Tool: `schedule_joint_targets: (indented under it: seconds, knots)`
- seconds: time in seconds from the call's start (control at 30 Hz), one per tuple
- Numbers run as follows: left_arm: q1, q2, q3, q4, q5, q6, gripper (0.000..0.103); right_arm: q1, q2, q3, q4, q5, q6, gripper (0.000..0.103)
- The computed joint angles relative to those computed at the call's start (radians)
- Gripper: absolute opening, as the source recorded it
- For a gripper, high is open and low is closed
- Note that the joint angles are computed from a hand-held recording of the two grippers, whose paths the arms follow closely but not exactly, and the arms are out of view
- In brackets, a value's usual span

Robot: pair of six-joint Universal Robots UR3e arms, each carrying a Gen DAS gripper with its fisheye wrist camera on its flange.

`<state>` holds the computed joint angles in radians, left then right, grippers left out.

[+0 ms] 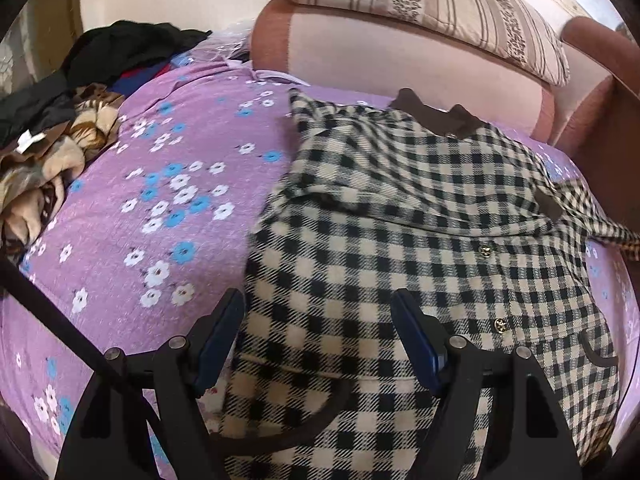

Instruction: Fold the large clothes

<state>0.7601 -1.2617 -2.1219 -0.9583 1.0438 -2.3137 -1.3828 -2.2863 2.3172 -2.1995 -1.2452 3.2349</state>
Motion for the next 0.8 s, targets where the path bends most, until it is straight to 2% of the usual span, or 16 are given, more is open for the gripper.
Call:
schedule_joint_targets:
  seconds: [0.07,0.13,0.2,0.37,0.47,0.57,0.7,0.8]
  knots:
    - [0.023,0.007,-0.001,-0.017,-0.007,0.013,0.075,-0.043,-0.025,-0.026,0.063,0.023,-0.023,0.006]
    - [0.053,0.017,0.004,-0.057,-0.023,0.035,0.075,0.044,-0.012,-0.051,0.031,-0.034,0.011,0.006]
    - [0.086,0.035,0.013,-0.108,-0.044,0.064,0.075,0.183,0.028,-0.083,-0.025,-0.114,0.067,0.006]
    - [0.191,0.096,0.02,-0.214,-0.105,0.153,0.075,0.707,0.247,-0.256,-0.166,-0.315,0.266,0.006]
    - [0.26,0.113,0.033,-0.277,-0.137,0.208,0.075,1.021,0.455,-0.426,-0.229,-0.376,0.344,0.006]
    - [0.326,0.097,0.059,-0.324,-0.155,0.248,0.075,1.329,0.745,-0.676,-0.261,-0.466,0.424,0.006]
    - [0.381,0.039,0.088,-0.316,-0.154,0.254,0.075,1.577,1.118,-1.043,-0.233,-0.464,0.432,0.006]
    - [0.404,-0.007,0.104,-0.284,-0.145,0.236,0.075,1.708,1.363,-1.337,-0.145,-0.455,0.405,0.006]
